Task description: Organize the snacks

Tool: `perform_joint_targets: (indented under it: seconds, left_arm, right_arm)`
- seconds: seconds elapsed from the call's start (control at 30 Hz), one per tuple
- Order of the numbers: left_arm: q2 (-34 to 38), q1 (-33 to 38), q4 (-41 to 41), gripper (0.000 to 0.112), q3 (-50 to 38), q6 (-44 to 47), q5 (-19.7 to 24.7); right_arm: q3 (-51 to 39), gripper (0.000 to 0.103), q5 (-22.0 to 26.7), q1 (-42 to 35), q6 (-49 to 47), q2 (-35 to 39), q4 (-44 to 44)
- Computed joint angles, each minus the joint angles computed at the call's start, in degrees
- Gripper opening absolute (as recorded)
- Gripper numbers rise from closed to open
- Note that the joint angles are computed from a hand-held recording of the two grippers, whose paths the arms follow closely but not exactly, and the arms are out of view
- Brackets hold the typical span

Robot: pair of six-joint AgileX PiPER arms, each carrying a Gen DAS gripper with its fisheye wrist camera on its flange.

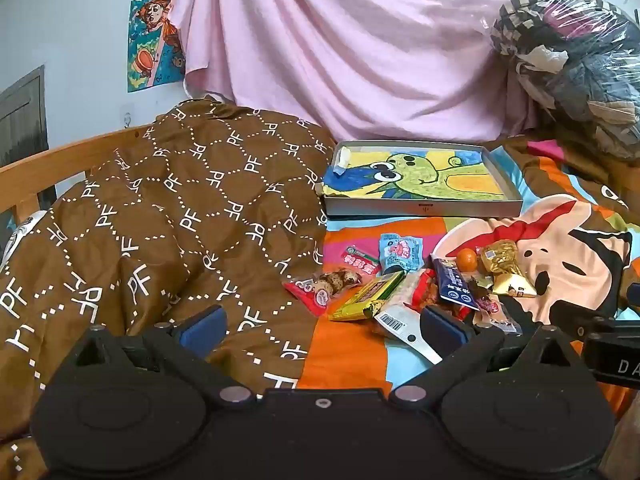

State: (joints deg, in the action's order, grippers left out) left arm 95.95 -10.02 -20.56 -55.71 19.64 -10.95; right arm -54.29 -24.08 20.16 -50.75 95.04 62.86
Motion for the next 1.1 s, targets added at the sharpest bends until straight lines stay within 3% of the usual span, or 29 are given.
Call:
perform_joint_targets:
  seconds: [1.1]
  left_arm:
    - [0.21,0.21,-0.55,0.102,0.09,0.08,-0.11]
  right_arm:
    - [-0.65,0.103,0.49,0.3,-4.24,0.14,3.23]
